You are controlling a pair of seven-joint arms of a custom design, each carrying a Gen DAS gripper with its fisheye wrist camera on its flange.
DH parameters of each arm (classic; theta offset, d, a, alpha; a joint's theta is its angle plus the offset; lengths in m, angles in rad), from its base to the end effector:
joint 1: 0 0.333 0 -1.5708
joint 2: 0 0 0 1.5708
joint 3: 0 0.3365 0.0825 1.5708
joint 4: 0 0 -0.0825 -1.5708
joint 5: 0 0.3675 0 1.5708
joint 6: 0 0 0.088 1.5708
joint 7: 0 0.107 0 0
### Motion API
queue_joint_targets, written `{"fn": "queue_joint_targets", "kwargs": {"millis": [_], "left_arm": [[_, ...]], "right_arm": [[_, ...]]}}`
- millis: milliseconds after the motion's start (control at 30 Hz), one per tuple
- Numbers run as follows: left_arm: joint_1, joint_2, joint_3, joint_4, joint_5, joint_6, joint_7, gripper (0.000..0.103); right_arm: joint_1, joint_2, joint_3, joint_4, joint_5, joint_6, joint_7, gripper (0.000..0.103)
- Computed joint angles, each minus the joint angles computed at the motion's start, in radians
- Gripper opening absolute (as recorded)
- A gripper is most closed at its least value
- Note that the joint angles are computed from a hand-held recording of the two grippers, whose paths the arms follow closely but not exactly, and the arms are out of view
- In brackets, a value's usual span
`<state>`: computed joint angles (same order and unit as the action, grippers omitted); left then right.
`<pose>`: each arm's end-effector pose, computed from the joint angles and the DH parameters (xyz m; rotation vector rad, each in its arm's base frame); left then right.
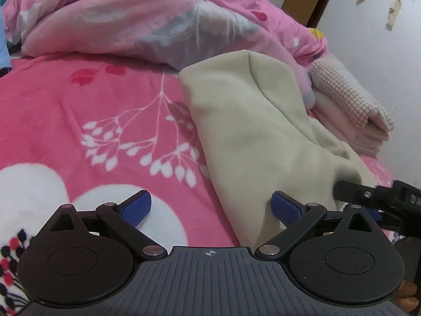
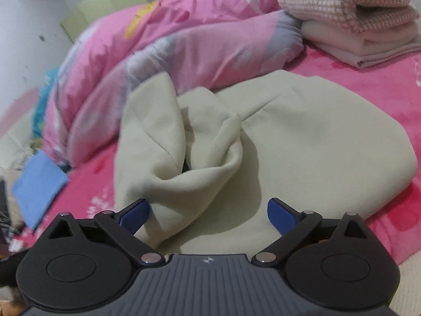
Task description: Fold clothes
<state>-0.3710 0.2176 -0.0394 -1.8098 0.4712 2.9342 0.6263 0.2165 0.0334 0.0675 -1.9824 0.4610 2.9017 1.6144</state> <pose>0.5898 -0.2857 0.5532 -1.8873 1.6671 -1.1531 0.5805 0.1410 0.5776 -1.4569 1.7081 -0.3125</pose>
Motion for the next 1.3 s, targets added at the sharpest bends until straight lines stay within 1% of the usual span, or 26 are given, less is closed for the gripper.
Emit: {"fn": "queue_joint_targets", "kwargs": {"millis": [33, 133, 233, 433, 567, 900, 1133, 1300], "left_arm": [[-0.011, -0.002, 0.013, -0.003, 0.026, 0.002, -0.017, 0.101], [-0.011, 0.000, 0.015, 0.003, 0.049, -0.008, -0.021, 0.102], [0.000, -0.002, 0.003, -0.004, 0.030, -0.003, -0.018, 0.103], [0.001, -0.006, 0.000, -0.005, 0.033, -0.009, -0.022, 0.103], [0.005, -0.006, -0.005, -0.008, 0.024, -0.009, -0.020, 0.103], [0.003, -0.005, -0.005, -0.003, 0.028, -0.018, -0.023, 0.103], [0.005, -0.003, -0.006, 0.000, 0.027, -0.020, -0.022, 0.103], [0.006, -0.004, -0.006, -0.001, 0.027, -0.015, -0.019, 0.103]], "right_arm": [[0.004, 0.003, -0.005, 0.005, -0.065, -0.011, 0.051, 0.103], [0.011, 0.012, -0.015, 0.028, -0.235, -0.051, 0.181, 0.103], [0.005, 0.020, -0.013, 0.048, -0.257, -0.082, 0.216, 0.103], [-0.002, 0.033, -0.009, 0.079, -0.283, -0.129, 0.255, 0.103], [-0.010, 0.034, -0.003, 0.081, -0.247, -0.130, 0.231, 0.103], [-0.028, 0.025, 0.014, 0.049, 0.032, -0.072, 0.032, 0.103], [-0.026, 0.024, 0.015, 0.042, 0.117, -0.052, -0.041, 0.103], [-0.020, 0.023, 0.011, 0.039, 0.098, -0.047, -0.055, 0.103]]}}
